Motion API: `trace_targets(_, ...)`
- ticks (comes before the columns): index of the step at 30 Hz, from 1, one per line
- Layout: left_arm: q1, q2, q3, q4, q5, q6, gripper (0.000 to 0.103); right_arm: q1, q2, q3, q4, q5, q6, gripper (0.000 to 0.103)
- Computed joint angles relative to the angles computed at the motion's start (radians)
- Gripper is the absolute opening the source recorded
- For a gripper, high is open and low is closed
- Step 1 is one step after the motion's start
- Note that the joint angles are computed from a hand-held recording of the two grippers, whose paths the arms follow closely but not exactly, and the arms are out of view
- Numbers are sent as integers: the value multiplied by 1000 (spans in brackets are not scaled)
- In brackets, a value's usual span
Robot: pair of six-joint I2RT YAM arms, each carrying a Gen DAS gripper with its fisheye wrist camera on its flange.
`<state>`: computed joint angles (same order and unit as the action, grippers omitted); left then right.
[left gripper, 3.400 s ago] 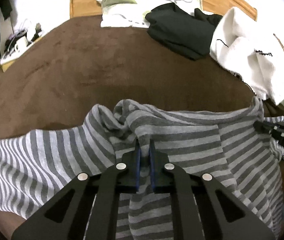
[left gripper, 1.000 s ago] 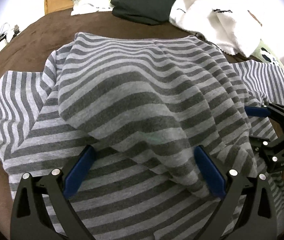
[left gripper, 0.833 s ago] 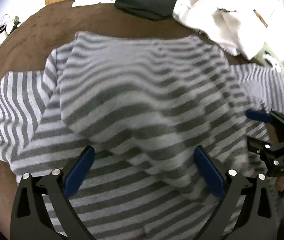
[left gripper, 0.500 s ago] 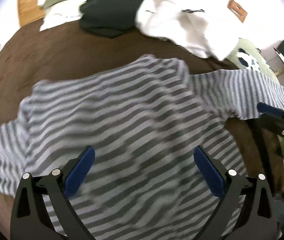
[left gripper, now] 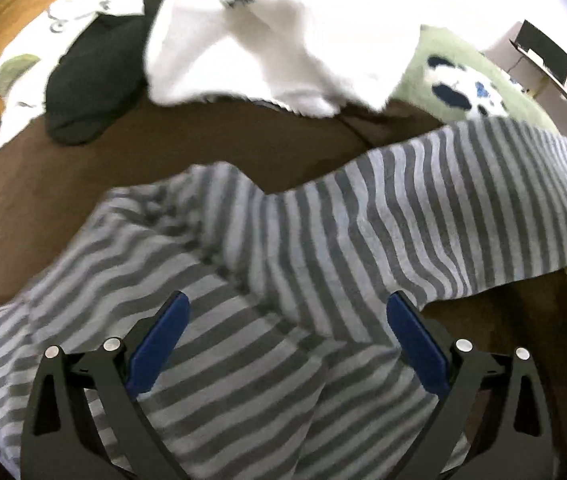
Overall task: Fold large clothes
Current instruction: 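Grasp a striped sleeve cuff with the right tool and lift it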
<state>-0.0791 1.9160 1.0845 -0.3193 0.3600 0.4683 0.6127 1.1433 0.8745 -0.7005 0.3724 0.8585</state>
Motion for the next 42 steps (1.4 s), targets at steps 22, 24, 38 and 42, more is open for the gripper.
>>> trace_targets(22,-51,69,-38,95,-98,11,97,-449,-608,-158,-431,-6,108,83)
trace_targets(24,-52,73,-31,89,-100,13,97,-600,-634,-185,-383,-88,29,79)
trace_targets(38,-30,46,-51,69,-72,45,96,-933,-524,-263,-122,-245,-161,22)
trace_targets(42,-30,48,-56,80,-74,48,97,-791,-474,-225,-133,-107,-139,15)
